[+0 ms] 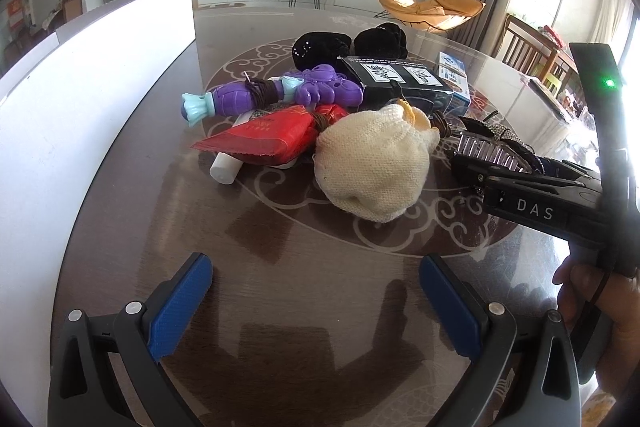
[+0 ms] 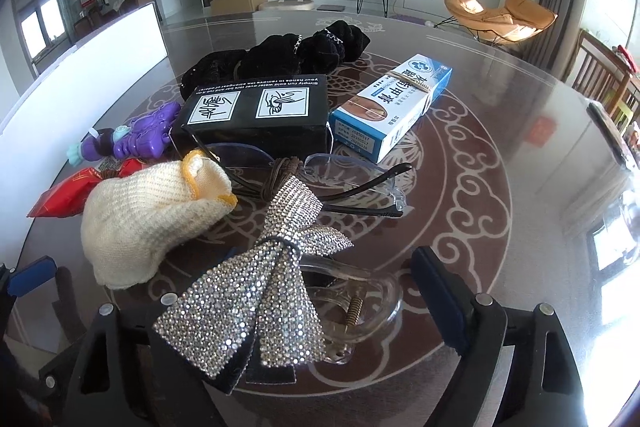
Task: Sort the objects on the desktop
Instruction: 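Grasp the silver rhinestone bow hair clip with the right gripper, then grasp the cream knitted pouch with the left gripper while the right lifts the bow clip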
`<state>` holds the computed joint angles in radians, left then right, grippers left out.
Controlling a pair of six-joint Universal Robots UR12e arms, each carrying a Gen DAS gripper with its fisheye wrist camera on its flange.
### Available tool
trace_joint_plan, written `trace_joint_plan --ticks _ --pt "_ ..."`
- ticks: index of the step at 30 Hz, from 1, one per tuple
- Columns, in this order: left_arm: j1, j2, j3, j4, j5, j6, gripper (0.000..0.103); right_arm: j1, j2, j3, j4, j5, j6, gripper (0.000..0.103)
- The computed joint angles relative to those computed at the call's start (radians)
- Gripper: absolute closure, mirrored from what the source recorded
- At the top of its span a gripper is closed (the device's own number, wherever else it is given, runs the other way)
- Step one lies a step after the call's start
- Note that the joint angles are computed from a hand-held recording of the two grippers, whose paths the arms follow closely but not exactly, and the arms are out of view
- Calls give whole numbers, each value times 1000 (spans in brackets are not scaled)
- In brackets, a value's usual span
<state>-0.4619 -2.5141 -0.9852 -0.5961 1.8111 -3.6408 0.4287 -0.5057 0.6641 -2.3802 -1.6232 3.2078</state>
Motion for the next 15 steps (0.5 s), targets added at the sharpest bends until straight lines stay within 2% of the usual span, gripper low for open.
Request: trace_joint_plan --ticks 4,6,15 --pt "0 -1 3 -4 0 4 0 -5 -17 35 -37 12 5 36" --pt "0 -1 3 -4 0 4 0 -6 -28 57 -47 10 -11 39" --pt "-1 -4 9 -15 6 10 0 -28 -115 223 -125 -4 -30 40"
